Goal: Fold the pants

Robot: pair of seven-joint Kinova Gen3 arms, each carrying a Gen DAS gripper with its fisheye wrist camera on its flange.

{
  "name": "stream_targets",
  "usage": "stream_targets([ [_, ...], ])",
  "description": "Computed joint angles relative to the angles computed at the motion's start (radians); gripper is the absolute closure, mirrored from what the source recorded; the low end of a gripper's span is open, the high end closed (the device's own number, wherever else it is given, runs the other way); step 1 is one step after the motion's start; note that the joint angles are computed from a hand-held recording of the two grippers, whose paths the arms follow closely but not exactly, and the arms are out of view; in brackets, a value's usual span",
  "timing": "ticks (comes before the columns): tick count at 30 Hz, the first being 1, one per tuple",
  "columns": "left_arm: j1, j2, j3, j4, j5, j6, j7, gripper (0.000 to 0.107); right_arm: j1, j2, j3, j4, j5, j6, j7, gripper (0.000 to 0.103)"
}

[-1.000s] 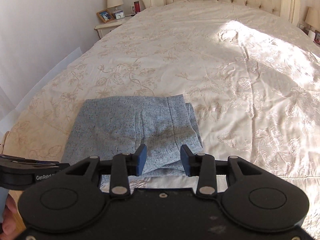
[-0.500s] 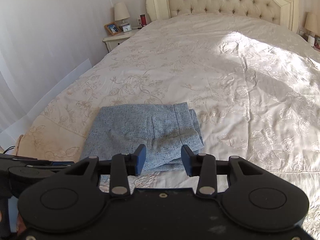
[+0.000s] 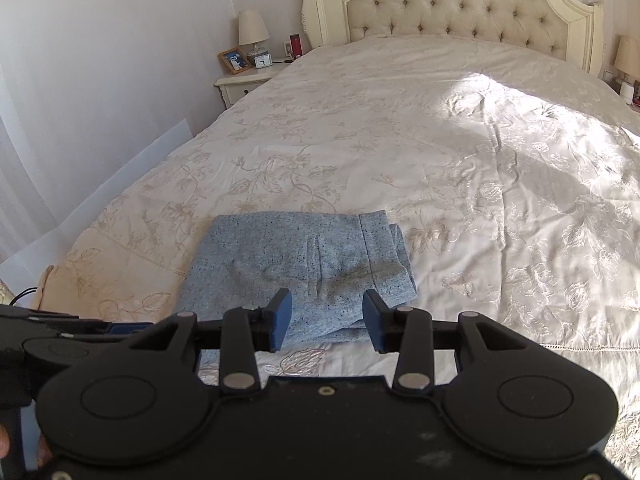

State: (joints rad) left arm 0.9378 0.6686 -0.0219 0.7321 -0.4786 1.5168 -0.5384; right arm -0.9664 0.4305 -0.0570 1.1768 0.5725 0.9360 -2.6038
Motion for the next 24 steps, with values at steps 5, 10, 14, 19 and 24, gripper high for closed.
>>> stream_targets([
  [5,0.000,-0.010,0.000,0.019,0.001,-0.007,0.013,0.081,-0.005,0.009,-0.002,-0.018,-0.006,0.013,0.011,0.061],
  [10,-0.003,-0.012,0.004,0.023,0.001,-0.003,0.019,0.081,-0.011,0.014,-0.001,-0.027,-0.011,0.018,0.019,0.061],
  [14,-0.005,-0.016,0.006,0.032,0.000,-0.006,0.017,0.081,-0.018,0.019,0.000,-0.037,-0.014,0.027,0.021,0.061],
  [19,-0.002,-0.016,0.004,0.033,-0.005,-0.002,0.024,0.081,-0.022,0.025,0.001,-0.049,-0.020,0.041,0.029,0.061],
  [24,-0.004,-0.019,0.006,0.040,-0.007,-0.002,0.027,0.081,-0.022,0.028,0.003,-0.055,-0.030,0.054,0.026,0.061],
])
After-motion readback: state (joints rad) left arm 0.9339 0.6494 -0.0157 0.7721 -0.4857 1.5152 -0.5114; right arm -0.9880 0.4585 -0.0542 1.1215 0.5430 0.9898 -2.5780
